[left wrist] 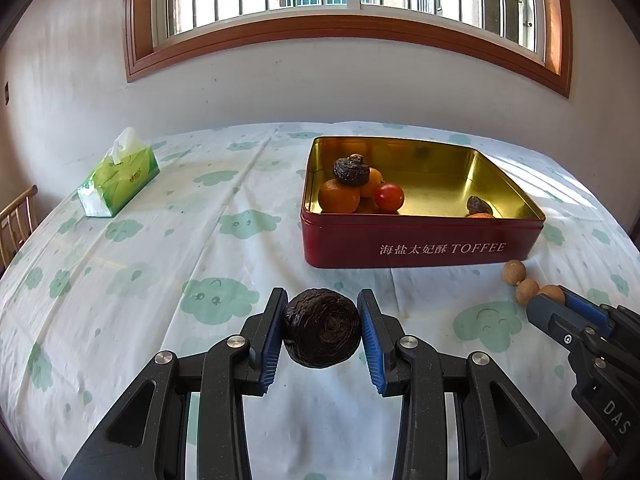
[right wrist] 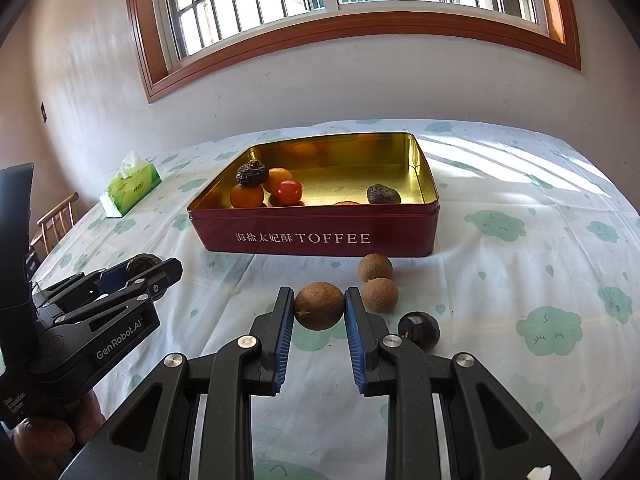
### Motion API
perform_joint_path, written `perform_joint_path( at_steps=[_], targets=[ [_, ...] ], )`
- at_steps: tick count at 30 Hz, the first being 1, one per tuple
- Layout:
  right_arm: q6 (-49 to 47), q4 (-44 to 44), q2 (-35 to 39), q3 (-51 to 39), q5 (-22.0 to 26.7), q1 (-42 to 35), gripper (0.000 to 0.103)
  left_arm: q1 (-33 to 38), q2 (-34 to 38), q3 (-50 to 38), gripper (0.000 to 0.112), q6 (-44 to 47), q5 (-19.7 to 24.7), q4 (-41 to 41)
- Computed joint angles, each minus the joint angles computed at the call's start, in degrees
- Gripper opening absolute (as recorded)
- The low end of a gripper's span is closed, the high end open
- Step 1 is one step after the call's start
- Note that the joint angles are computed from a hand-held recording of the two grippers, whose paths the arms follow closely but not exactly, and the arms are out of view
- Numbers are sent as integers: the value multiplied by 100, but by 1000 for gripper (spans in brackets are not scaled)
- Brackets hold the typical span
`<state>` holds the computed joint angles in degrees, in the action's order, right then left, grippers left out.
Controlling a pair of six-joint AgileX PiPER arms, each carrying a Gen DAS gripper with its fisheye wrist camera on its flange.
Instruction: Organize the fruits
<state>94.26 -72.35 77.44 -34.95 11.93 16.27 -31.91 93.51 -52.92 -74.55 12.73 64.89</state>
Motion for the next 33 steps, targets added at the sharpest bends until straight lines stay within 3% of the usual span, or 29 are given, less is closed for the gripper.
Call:
perform_joint_path(
  at_steps=[33],
  targets=[
    [-22, 31, -1, -7, 31, 46, 23, 12, 23, -10, 37, -6, -6, 13]
  ],
)
